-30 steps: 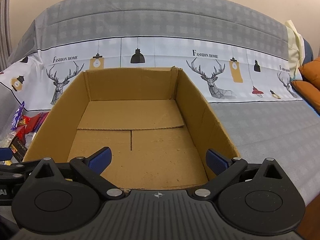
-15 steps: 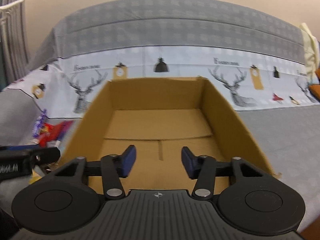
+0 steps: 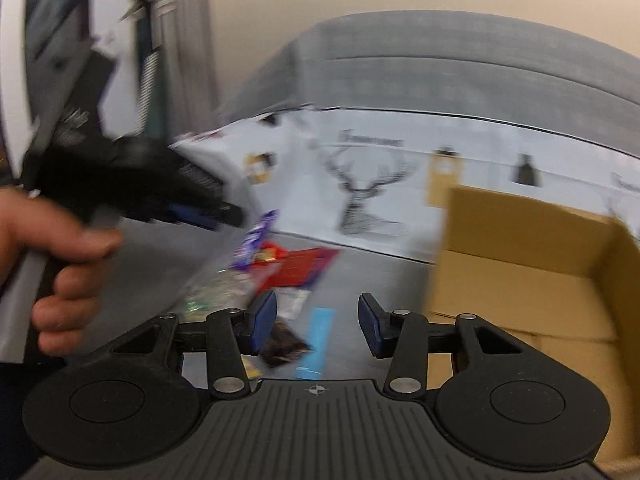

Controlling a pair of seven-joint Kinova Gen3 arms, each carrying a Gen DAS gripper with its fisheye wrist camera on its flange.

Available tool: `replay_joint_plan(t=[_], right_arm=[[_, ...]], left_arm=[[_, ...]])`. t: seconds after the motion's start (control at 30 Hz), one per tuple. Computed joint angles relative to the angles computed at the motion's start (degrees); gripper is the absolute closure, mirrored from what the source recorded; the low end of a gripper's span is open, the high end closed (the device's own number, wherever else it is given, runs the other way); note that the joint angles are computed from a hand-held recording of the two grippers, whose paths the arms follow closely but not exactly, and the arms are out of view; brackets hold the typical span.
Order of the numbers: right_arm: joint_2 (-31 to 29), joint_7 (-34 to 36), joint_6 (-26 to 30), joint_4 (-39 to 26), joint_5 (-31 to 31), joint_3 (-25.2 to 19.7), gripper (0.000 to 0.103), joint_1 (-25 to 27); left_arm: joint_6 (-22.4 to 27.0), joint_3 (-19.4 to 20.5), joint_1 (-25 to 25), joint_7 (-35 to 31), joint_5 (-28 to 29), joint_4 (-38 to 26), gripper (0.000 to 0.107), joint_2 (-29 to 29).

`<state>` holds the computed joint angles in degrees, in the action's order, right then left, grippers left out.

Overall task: Organize snacks
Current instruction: 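Grasp the dark chocolate bar with the right tool while the left tool grasps the clear candy bag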

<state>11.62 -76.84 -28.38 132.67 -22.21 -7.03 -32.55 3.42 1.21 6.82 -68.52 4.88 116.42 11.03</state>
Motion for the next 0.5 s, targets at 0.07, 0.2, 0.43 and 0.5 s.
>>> replay_joint_plan(t=[0.07, 0.2, 0.43, 0.5], right_arm=[[2.22, 1.81, 3.93, -3.61, -0.44, 0.65, 0.055, -0.84], [7.04, 8.92, 10.23, -10.95, -6.91, 7.44, 0.055, -7.22], [16.58, 9.87, 21.20, -22.29, -8.36, 15.82, 0.051, -11.35], [18.60, 8.86, 24.57, -24.99, -6.23, 15.03, 0.046, -9.71]], left_arm=[[2.75, 2.01, -2.82, 0.17, 1.95, -1.45, 0.083, 0.99], [6.09, -4.35, 2.13, 4.73, -1.26, -3.36, 0.083, 2.17], [13.87, -4.44, 1.45, 7.70, -5.91, -8.29, 0.073, 5.66], [17.59, -3.89, 1.15, 7.47, -6.93, -10.54, 0.045, 7.15]])
